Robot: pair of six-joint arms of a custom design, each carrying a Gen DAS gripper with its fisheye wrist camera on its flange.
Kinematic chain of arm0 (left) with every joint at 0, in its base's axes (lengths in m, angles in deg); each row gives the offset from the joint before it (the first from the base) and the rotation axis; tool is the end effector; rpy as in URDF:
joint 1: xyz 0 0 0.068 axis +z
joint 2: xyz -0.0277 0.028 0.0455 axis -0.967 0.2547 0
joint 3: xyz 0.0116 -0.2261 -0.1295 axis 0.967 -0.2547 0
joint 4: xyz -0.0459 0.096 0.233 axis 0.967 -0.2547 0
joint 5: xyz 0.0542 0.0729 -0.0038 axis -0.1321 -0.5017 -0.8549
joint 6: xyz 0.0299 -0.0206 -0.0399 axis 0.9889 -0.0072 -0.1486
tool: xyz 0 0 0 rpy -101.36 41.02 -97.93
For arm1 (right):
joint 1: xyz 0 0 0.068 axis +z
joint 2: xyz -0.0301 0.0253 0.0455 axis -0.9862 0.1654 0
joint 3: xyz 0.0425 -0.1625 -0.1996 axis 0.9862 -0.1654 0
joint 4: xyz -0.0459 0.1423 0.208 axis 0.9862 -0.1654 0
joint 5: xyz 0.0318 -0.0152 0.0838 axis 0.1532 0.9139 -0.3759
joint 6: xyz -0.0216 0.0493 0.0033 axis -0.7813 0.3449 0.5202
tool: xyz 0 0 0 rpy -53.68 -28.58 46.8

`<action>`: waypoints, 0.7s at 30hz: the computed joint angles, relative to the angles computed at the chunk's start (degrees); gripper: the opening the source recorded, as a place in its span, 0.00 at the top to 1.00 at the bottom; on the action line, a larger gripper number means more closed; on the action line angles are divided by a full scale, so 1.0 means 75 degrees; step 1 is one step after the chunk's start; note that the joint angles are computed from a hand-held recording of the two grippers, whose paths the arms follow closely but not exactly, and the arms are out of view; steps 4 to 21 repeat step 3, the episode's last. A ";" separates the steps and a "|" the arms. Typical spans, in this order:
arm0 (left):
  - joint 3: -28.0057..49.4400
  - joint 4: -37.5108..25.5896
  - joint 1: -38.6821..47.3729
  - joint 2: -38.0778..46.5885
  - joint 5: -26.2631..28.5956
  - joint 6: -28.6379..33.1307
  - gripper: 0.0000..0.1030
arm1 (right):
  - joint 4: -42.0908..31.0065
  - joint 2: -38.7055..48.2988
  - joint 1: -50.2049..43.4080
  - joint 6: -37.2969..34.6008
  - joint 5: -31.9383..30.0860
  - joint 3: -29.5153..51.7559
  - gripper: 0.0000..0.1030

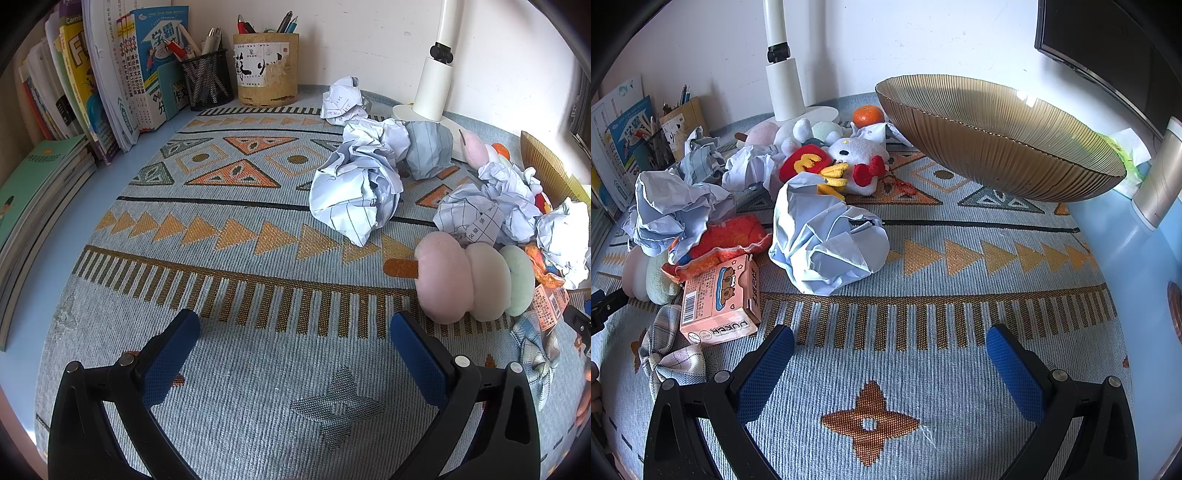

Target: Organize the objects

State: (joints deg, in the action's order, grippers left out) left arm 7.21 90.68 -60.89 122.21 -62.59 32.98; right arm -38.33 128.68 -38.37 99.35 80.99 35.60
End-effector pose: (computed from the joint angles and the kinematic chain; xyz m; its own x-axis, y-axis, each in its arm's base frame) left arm 0.2573 0.0591 0.1031 -0.8088 0.0510 -0.5859 0.0666 0.9978 -0.0052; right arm 0.1644 0.1282 0.1191 -0.8093 0.0394 -0.5861 0.0577 0.9983 -0.0126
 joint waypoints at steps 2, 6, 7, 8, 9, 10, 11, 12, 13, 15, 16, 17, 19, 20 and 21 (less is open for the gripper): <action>0.0002 0.0002 0.0003 0.0002 0.0004 0.0002 0.00 | 0.0004 -0.0003 -0.0004 -0.0004 -0.0002 -0.0004 0.00; -0.0003 0.0005 -0.0013 0.0000 -0.0020 -0.0003 0.00 | 0.0004 -0.0003 -0.0004 -0.0004 -0.0002 -0.0004 0.00; -0.0003 0.0005 -0.0013 0.0000 -0.0020 -0.0003 0.00 | 0.0004 -0.0003 -0.0004 -0.0004 -0.0002 -0.0004 0.00; -0.0003 0.0005 -0.0013 0.0000 -0.0020 -0.0003 0.00 | 0.0004 -0.0003 -0.0004 -0.0004 -0.0002 -0.0004 0.00; -0.0003 0.0005 -0.0013 0.0000 -0.0020 -0.0003 0.00 | 0.0004 -0.0003 -0.0004 -0.0004 -0.0002 -0.0004 0.00; -0.0003 0.0005 -0.0013 0.0000 -0.0020 -0.0003 0.00 | 0.0004 -0.0003 -0.0004 -0.0004 -0.0002 -0.0004 0.00; -0.0003 0.0005 -0.0013 0.0000 -0.0020 -0.0003 0.00 | 0.0004 -0.0003 -0.0004 -0.0004 -0.0002 -0.0004 0.00; -0.0003 0.0005 -0.0013 0.0000 -0.0020 -0.0003 0.00 | 0.0004 -0.0003 -0.0004 -0.0004 -0.0002 -0.0004 0.00; -0.0003 0.0005 -0.0013 0.0000 -0.0020 -0.0003 0.00 | 0.0004 -0.0003 -0.0004 -0.0004 -0.0002 -0.0004 0.00; -0.0003 0.0005 -0.0013 0.0000 -0.0020 -0.0003 0.00 | 0.0004 -0.0003 -0.0004 -0.0004 -0.0002 -0.0004 0.00; -0.0003 0.0005 -0.0013 0.0000 -0.0020 -0.0003 0.00 | 0.0004 -0.0003 -0.0004 -0.0004 -0.0002 -0.0004 0.00; -0.0003 0.0005 -0.0013 0.0000 -0.0020 -0.0003 0.00 | 0.0004 -0.0003 -0.0004 -0.0004 -0.0002 -0.0004 0.00; -0.0003 0.0005 -0.0013 0.0000 -0.0020 -0.0003 0.00 | 0.0004 -0.0003 -0.0004 -0.0004 -0.0002 -0.0004 0.00; -0.0003 0.0005 -0.0013 0.0000 -0.0020 -0.0003 0.00 | 0.0004 -0.0003 -0.0004 -0.0004 -0.0002 -0.0004 0.00; -0.0003 0.0005 -0.0013 0.0000 -0.0020 -0.0003 0.00 | 0.0004 -0.0003 -0.0004 -0.0004 -0.0002 -0.0004 0.00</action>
